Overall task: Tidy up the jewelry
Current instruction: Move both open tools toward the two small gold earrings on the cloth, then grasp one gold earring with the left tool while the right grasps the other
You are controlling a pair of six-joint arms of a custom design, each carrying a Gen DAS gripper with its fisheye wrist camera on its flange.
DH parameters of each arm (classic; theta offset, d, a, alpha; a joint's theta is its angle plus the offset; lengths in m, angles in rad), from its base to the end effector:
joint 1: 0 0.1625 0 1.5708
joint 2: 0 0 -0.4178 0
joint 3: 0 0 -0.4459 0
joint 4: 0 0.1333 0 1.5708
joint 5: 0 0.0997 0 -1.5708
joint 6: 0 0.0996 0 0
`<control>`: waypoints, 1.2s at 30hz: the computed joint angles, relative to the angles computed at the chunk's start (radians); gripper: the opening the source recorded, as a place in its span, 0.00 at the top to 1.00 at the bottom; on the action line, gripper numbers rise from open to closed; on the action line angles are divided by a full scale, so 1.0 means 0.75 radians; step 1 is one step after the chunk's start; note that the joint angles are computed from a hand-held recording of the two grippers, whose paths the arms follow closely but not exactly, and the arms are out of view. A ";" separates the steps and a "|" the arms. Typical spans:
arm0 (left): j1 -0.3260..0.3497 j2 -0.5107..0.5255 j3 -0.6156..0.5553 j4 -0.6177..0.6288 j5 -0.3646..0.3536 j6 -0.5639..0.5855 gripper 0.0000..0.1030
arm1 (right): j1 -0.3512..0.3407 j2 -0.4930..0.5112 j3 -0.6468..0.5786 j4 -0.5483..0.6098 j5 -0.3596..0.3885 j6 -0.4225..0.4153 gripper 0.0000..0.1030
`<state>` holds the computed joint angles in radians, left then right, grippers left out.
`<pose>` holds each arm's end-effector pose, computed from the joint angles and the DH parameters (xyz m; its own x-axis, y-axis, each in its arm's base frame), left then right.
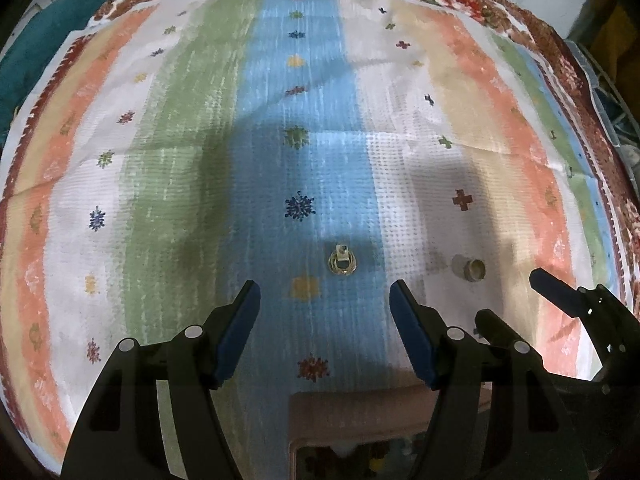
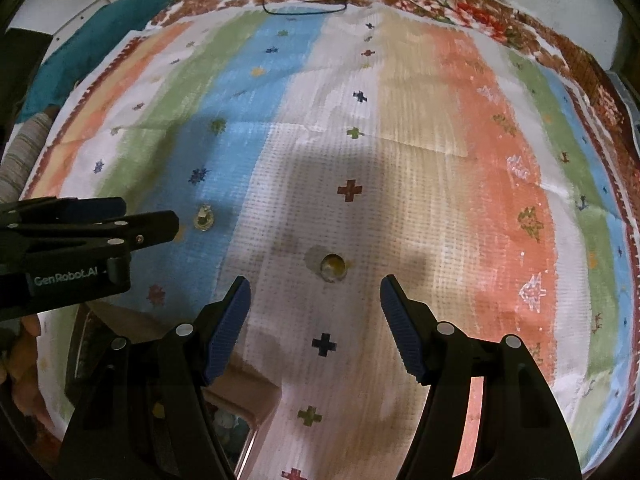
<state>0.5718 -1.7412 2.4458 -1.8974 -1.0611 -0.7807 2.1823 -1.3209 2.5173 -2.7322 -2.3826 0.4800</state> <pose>-0.1786 -0.3312 0.1678 -0.7780 0.2367 -0.5819 0.3294 0.9425 -0.0569 0.2587 -0.2627 0.0803 -0.7518 0.0090 0.6593 -0.2554 0.9179 -0.3038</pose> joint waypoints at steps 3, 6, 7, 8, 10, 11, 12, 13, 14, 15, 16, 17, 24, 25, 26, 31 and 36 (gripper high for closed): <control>0.017 0.038 -0.008 -0.021 -0.008 0.025 0.35 | -0.032 0.005 0.006 -0.051 0.032 -0.039 0.35; 0.025 0.073 -0.014 -0.035 -0.008 0.052 0.35 | -0.046 0.019 -0.002 -0.063 0.030 -0.052 0.35; 0.027 0.082 -0.016 -0.039 -0.010 0.058 0.35 | -0.051 0.022 -0.004 -0.065 0.031 -0.056 0.35; 0.032 0.092 -0.018 -0.043 -0.011 0.064 0.35 | -0.060 0.027 -0.006 -0.070 0.035 -0.061 0.35; 0.047 0.121 -0.025 -0.068 -0.016 0.084 0.35 | -0.076 0.035 -0.011 -0.075 0.045 -0.070 0.35; 0.054 0.132 -0.028 -0.077 -0.018 0.091 0.35 | -0.082 0.035 -0.010 -0.076 0.050 -0.073 0.35; 0.061 0.144 -0.031 -0.085 -0.020 0.096 0.35 | -0.090 0.040 -0.012 -0.078 0.054 -0.076 0.35; 0.068 0.158 -0.035 -0.093 -0.019 0.102 0.35 | -0.096 0.044 -0.014 -0.078 0.055 -0.078 0.35; 0.075 0.166 -0.038 -0.102 -0.022 0.107 0.35 | -0.103 0.051 -0.016 -0.078 0.054 -0.081 0.35; 0.086 0.178 -0.041 -0.117 -0.033 0.117 0.35 | -0.108 0.055 -0.017 -0.078 0.053 -0.083 0.35; 0.094 0.187 -0.044 -0.128 -0.039 0.125 0.36 | -0.116 0.063 -0.020 -0.079 0.055 -0.089 0.35; 0.101 0.197 -0.046 -0.135 -0.044 0.133 0.37 | -0.123 0.067 -0.022 -0.078 0.056 -0.094 0.38; 0.140 0.260 -0.062 -0.164 -0.058 0.166 0.54 | -0.167 0.098 -0.029 -0.093 0.055 -0.128 0.46; 0.143 0.268 -0.062 -0.168 -0.056 0.163 0.58 | -0.169 0.104 -0.032 -0.095 0.050 -0.130 0.49; 0.145 0.271 -0.062 -0.172 -0.052 0.163 0.58 | -0.171 0.108 -0.035 -0.093 0.044 -0.131 0.52; 0.144 0.304 -0.067 -0.197 -0.031 0.168 0.74 | -0.171 0.116 -0.042 -0.069 0.037 -0.128 0.66; 0.140 0.302 -0.066 -0.191 -0.024 0.171 0.84 | -0.174 0.104 -0.044 -0.047 0.054 -0.111 0.81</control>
